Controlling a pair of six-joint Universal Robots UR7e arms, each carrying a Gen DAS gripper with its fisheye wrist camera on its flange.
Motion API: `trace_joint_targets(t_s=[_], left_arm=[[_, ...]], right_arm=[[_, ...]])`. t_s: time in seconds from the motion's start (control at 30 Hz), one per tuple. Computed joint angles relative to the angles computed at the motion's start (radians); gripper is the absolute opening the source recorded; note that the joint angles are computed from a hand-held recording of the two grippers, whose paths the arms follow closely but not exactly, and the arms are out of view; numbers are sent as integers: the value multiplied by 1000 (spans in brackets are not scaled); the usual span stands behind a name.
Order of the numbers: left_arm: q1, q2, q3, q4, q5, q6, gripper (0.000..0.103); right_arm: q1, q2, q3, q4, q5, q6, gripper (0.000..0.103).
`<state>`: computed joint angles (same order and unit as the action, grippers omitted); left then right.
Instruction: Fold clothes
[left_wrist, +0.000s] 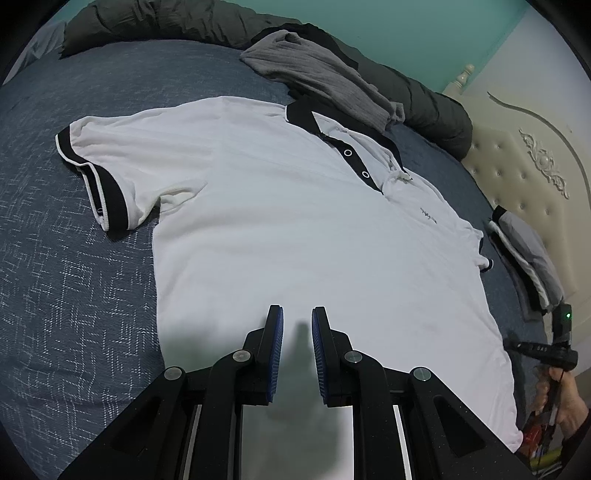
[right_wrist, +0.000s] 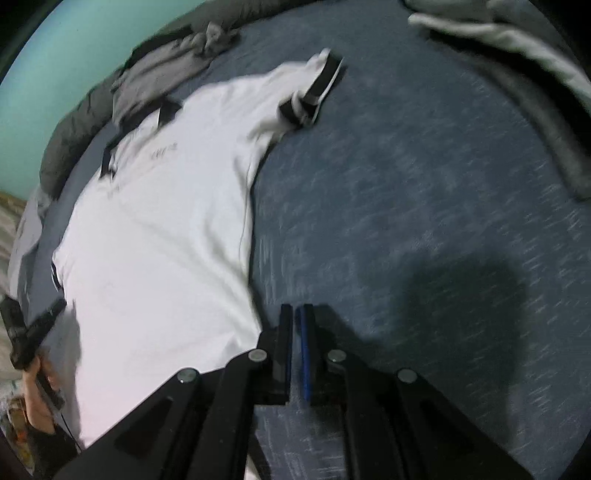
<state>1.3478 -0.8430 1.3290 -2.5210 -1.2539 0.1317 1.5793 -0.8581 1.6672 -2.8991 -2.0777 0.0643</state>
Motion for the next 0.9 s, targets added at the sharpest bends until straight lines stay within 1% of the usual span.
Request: trace_joint_targets(t_s=[0.03, 0.1, 0.13, 0.23, 0.33, 0.37, 0.43, 0.47, 0.57, 0.7, 0.77, 0.87, 0.9], left_arm=[[0, 1, -2, 1, 0, -1, 17], [2, 3, -8, 0, 3, -2, 17], [3, 4, -11, -1, 5, -1, 17], [9, 9, -27, -5, 17, -5, 17], [17, 19, -52, -1, 24, -12, 17], [19, 22, -57, 2, 25, -14, 17], [23, 29, -66, 9, 26, -19, 17], [23, 32, -70, 13, 28, -17, 17], [23, 43, -80, 24, 31, -10, 17], [23, 47, -81, 27, 33, -9, 18], [23, 47, -81, 28, 33, -9, 18], [25, 48, -84, 30, 34, -10, 18], [25, 47, -84, 29, 35, -10, 18]], right_arm=[[-2, -8, 1, -24, 12, -1, 9], [-3, -1, -30, -42, 18, -13, 33], [-2, 11, -59, -38, 21, -29, 37], [3, 50, -140, -25, 18, -86, 37], [0, 76, -199, -19, 3, -114, 37], [-6, 85, -219, -18, 9, -107, 38], [-22, 105, -260, -20, 38, -72, 43], [-30, 115, -281, -20, 52, -54, 47], [-47, 146, -331, -1, 93, -13, 50], [-64, 174, -367, 6, 137, 37, 51], [-70, 189, -386, 5, 148, 49, 51], [-77, 209, -416, 17, 144, 62, 51], [-80, 215, -422, 10, 150, 63, 45]])
